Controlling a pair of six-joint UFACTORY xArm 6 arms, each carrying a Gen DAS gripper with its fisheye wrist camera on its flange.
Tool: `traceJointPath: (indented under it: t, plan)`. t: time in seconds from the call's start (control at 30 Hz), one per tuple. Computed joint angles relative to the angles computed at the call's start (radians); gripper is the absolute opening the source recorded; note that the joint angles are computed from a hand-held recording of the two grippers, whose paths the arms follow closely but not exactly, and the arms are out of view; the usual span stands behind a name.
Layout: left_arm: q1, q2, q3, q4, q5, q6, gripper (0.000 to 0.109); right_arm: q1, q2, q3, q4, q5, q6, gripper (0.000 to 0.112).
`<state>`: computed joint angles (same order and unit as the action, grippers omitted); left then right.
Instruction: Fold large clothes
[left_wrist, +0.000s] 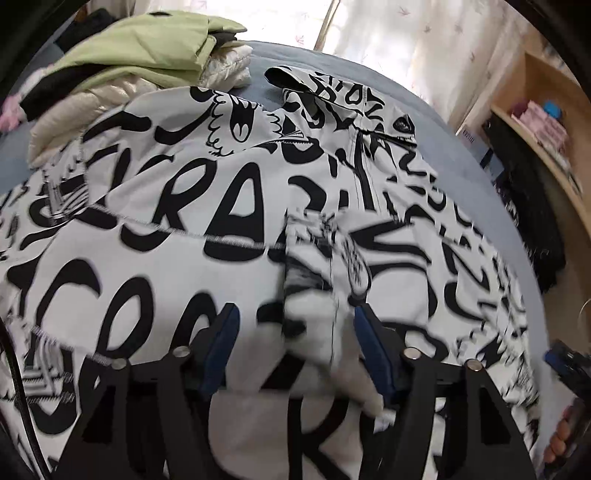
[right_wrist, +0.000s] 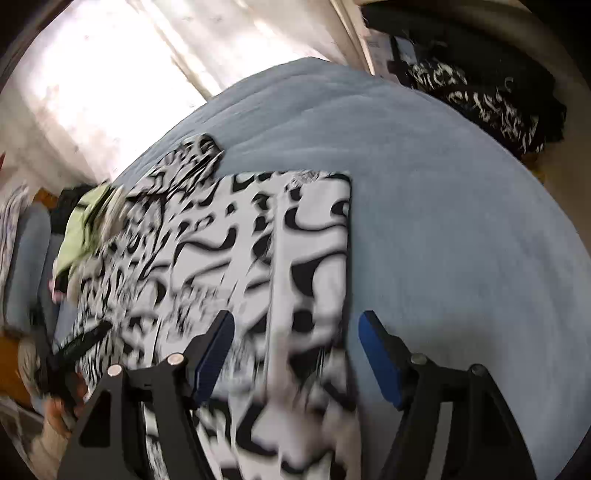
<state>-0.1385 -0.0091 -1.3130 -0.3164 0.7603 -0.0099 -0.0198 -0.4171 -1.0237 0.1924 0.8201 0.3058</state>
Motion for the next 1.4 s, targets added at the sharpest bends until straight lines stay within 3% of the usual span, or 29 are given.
traceJointPath:
  t: [0.23, 0.3, 0.33, 0.37, 0.4, 0.43, 0.47, 0.53, 0.6, 0.73, 0.83, 0.9, 0.97, 1.0, 1.13, 1.2, 1.23, 1.27, 1.3, 1.33, 1.4]
  plan:
    - [0.01, 0.166, -0.173, -0.036, 0.08, 0.007, 0.068, -0.055, 0.291, -0.217, -0.024, 0.0, 0.038, 0.07]
    - [-0.004, 0.184, -0.201, -0.03, 0.081, 0.046, 0.057, -0.072, 0.337, -0.247, 0.01, 0.004, 0.034, 0.07]
    - [-0.01, 0.198, -0.221, -0.032, 0.091, 0.065, 0.04, -0.078, 0.358, -0.257, 0.03, 0.002, 0.031, 0.07]
    - [-0.02, 0.212, -0.244, -0.001, 0.101, 0.064, 0.035, -0.083, 0.38, -0.269, 0.044, 0.001, 0.031, 0.069]
    - [-0.03, 0.217, -0.253, 0.031, 0.096, 0.063, 0.032, -0.081, 0.392, -0.276, 0.035, -0.003, 0.038, 0.055]
    - [-0.042, 0.218, -0.255, 0.068, 0.07, 0.065, 0.028, -0.075, 0.403, -0.287, 0.015, -0.002, 0.031, 0.022]
    - [-0.048, 0.215, -0.254, 0.078, 0.049, 0.076, 0.026, -0.068, 0.409, -0.294, 0.007, -0.009, 0.005, 0.002]
    - [-0.055, 0.206, -0.239, 0.076, 0.001, 0.094, 0.025, -0.055, 0.402, -0.299, -0.072, -0.03, 0.023, 0.002]
    - [-0.063, 0.209, -0.223, 0.106, -0.046, 0.083, 0.025, -0.061, 0.371, -0.25, -0.093, -0.122, 0.046, 0.002]
    - [-0.069, 0.237, -0.236, 0.169, -0.014, 0.027, 0.029, -0.074, 0.388, -0.222, -0.13, -0.109, 0.095, 0.005]
    - [-0.056, 0.203, -0.216, 0.128, -0.005, 0.058, 0.032, -0.073, 0.358, -0.243, -0.136, -0.032, 0.112, 0.022]
    - [-0.049, 0.168, -0.191, 0.121, -0.002, 0.088, 0.041, -0.069, 0.323, -0.24, -0.111, 0.004, 0.088, 0.045]
    - [-0.036, 0.117, -0.146, 0.113, -0.011, 0.115, 0.06, -0.058, 0.251, -0.201, -0.094, 0.034, 0.056, 0.054]
    - [-0.028, 0.086, -0.112, 0.105, -0.025, 0.127, 0.061, -0.048, 0.208, -0.175, -0.088, 0.058, 0.036, 0.056]
    - [-0.002, 0.046, -0.062, 0.071, 0.011, 0.153, 0.062, -0.019, 0.098, -0.084, -0.045, 0.135, -0.018, 0.056]
    - [-0.006, 0.05, -0.049, 0.078, 0.026, 0.132, 0.05, -0.006, 0.044, -0.026, -0.009, 0.172, -0.033, 0.056]
    - [-0.008, 0.055, -0.05, 0.051, 0.041, 0.143, 0.033, 0.002, 0.032, -0.007, -0.003, 0.183, -0.031, 0.056]
    - [-0.013, 0.059, -0.053, 0.038, 0.055, 0.143, 0.026, 0.01, 0.02, 0.013, -0.003, 0.179, -0.026, 0.056]
    - [-0.025, 0.05, -0.038, 0.067, 0.039, 0.107, 0.026, 0.018, 0.004, 0.038, -0.006, 0.156, -0.022, 0.051]
    - [-0.036, 0.038, -0.021, 0.096, 0.014, 0.083, 0.026, 0.025, -0.012, 0.059, -0.016, 0.136, -0.017, 0.026]
    - [-0.059, 0.019, 0.012, 0.143, -0.024, 0.073, 0.026, 0.031, -0.037, 0.085, -0.035, 0.11, -0.001, 0.023]
